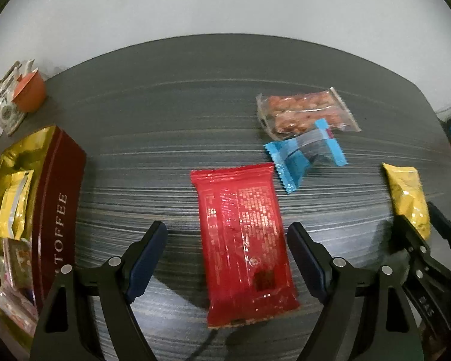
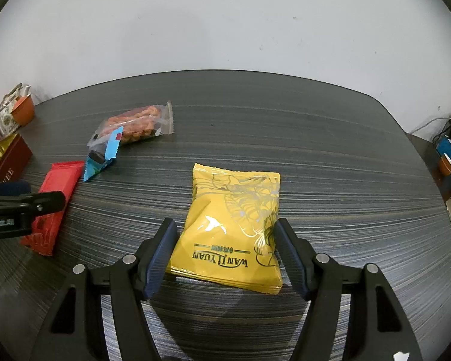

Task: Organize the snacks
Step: 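Grasp the red packet with the left tool while the right tool holds the WANTUAN packet, then lift the red packet and carry it over the gold tray with the left tool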

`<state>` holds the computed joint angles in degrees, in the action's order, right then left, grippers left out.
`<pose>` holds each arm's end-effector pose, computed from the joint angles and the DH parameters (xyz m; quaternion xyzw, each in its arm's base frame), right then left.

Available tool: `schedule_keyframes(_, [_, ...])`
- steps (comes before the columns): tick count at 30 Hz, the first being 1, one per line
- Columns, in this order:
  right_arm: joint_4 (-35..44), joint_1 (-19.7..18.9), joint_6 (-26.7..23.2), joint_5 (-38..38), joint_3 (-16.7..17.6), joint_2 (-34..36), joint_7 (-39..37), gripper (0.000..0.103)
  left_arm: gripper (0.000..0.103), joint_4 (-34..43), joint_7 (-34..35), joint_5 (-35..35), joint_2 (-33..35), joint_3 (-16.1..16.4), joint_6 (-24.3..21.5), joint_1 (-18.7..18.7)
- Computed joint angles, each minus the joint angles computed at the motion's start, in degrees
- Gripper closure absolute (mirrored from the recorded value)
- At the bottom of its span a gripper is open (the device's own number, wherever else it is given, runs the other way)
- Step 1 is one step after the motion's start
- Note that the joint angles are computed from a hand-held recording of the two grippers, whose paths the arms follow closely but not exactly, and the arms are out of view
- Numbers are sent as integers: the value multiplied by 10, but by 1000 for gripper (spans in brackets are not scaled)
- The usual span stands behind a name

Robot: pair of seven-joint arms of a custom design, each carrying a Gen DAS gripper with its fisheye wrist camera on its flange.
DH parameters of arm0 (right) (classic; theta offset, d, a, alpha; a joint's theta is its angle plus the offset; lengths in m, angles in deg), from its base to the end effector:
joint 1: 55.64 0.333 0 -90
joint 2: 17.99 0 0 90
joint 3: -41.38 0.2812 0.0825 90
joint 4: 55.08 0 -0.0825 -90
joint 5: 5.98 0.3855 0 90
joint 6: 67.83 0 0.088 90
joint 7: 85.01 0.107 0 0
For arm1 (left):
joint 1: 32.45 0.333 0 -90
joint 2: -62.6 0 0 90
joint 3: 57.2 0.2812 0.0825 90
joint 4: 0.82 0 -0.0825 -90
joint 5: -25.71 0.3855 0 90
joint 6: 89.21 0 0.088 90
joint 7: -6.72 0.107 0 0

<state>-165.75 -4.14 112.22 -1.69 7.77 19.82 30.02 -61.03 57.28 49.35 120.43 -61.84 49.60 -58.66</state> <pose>0.6128 0.2251 0.2379 -0.6688 0.6563 -0.2528 0.2409 0.6833 -0.3794 0.2372 -0.6681 0.7103 -0.1539 0.1596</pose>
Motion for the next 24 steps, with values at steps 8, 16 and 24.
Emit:
schedule_keyframes(8, [5, -20, -9, -3, 15, -2, 5, 38, 23, 28, -9, -2, 22, 4, 5, -5])
schedule_keyframes(16, [9, -23, -9, -13, 17, 1, 12, 41, 51, -23, -8, 9, -8, 3, 37, -2])
schedule_keyframes(24, [6, -17, -8, -15, 11, 2, 16, 42, 57, -14, -7, 11, -6, 1, 32, -9])
